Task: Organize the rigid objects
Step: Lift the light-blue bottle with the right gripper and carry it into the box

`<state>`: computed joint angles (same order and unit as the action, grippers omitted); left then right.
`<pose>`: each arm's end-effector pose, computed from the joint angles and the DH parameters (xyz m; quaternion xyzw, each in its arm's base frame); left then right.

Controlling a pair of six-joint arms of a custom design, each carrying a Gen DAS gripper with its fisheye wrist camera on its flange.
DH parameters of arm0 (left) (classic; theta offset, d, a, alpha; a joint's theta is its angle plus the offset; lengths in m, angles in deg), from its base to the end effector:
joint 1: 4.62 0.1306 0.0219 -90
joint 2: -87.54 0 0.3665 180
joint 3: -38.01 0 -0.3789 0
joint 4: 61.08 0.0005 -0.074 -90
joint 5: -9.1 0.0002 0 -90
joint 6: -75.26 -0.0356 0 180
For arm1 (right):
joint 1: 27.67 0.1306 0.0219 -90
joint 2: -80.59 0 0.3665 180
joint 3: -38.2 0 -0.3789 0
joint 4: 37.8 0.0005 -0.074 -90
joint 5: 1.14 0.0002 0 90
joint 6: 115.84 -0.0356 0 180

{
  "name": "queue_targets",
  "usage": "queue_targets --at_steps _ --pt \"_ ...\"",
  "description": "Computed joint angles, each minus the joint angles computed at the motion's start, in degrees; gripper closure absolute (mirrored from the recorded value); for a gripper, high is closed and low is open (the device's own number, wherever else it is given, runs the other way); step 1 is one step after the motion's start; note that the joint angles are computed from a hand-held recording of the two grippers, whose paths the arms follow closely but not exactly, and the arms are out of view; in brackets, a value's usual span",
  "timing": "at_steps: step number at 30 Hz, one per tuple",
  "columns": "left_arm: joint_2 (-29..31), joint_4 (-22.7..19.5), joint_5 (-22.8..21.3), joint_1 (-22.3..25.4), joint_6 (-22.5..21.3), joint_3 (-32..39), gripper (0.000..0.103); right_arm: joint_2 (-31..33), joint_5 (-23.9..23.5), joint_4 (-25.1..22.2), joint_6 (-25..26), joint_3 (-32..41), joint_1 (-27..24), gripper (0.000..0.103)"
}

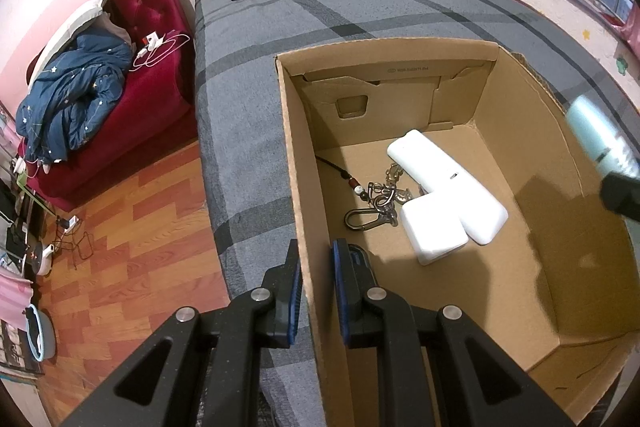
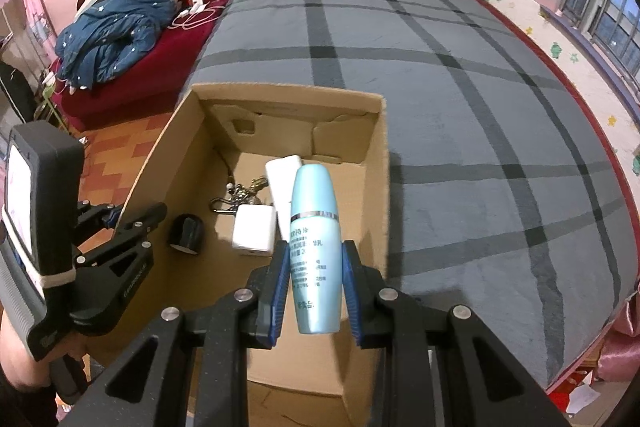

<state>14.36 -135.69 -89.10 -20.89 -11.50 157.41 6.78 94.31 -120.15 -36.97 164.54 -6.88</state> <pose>0.5281 -0.1494 0.4674 0.0927 0.9636 0.0275 0.2493 0.4975 0.1847 0.5162 -0.0703 0.9671 0.0216 0.2434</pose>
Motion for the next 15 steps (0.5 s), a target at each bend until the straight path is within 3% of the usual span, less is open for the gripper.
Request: queue_targets --at_steps 15 --pt "0.0 0.1 0.3 0.1 0.1 -0.1 0.087 7.7 -2.9 -3.3 -1.5 4.4 1.7 0.076"
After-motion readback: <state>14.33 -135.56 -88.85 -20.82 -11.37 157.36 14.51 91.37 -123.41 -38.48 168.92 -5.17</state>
